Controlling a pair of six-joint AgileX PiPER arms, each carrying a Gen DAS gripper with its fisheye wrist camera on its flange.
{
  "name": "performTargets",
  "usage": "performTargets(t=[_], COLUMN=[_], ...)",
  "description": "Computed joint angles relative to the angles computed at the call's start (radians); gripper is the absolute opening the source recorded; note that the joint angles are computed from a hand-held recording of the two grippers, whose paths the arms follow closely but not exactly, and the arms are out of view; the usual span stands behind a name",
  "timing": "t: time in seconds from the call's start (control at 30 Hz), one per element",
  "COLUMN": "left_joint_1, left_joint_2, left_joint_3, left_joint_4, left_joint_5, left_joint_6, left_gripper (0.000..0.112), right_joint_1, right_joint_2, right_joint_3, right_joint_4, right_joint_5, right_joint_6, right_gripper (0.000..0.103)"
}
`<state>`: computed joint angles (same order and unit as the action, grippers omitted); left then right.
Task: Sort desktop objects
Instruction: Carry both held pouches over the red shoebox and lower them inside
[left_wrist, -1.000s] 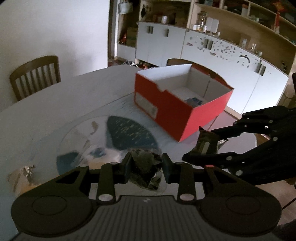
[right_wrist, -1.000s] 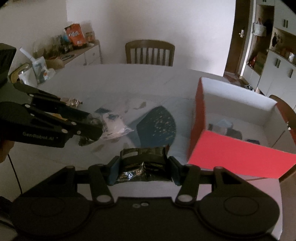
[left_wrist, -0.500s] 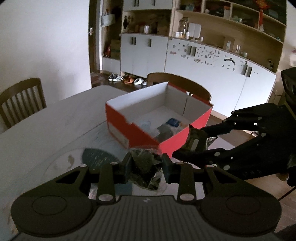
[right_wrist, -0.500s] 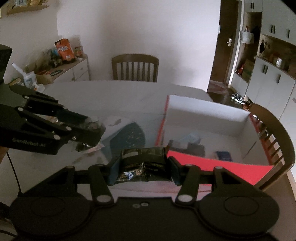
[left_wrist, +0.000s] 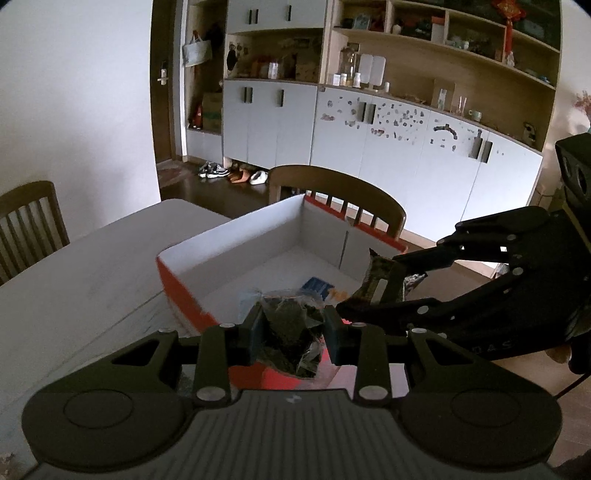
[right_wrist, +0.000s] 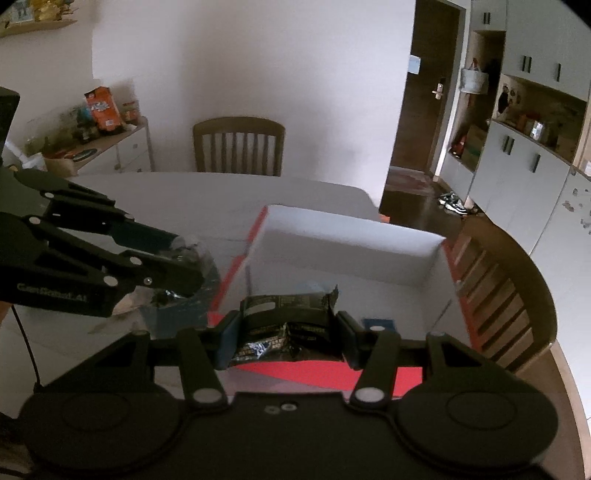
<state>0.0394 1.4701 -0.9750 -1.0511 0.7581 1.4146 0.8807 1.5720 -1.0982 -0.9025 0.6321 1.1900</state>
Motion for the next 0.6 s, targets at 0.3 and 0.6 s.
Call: performTargets(t=[0.3, 0.6], left_joint_1=[-0.144, -0.223], left_joint_2=[0.078, 0.209], left_joint_3=[-0.102, -0.258], left_joint_4=[0.056, 0.161], left_joint_5=[-0.107, -0.152], left_joint_6=[-0.106, -0.219], left_gripper=[0.033, 0.033], right_joint_1=[-0.131, -0.274], right_joint_2=[-0.048, -0.021], right_joint_3=[0.064, 0.048], right_joint_4=[0.03, 0.141], right_joint_5=[-0.099, -0.18], right_joint_6=[-0.096, -0.26], right_gripper=[0.054, 0.054])
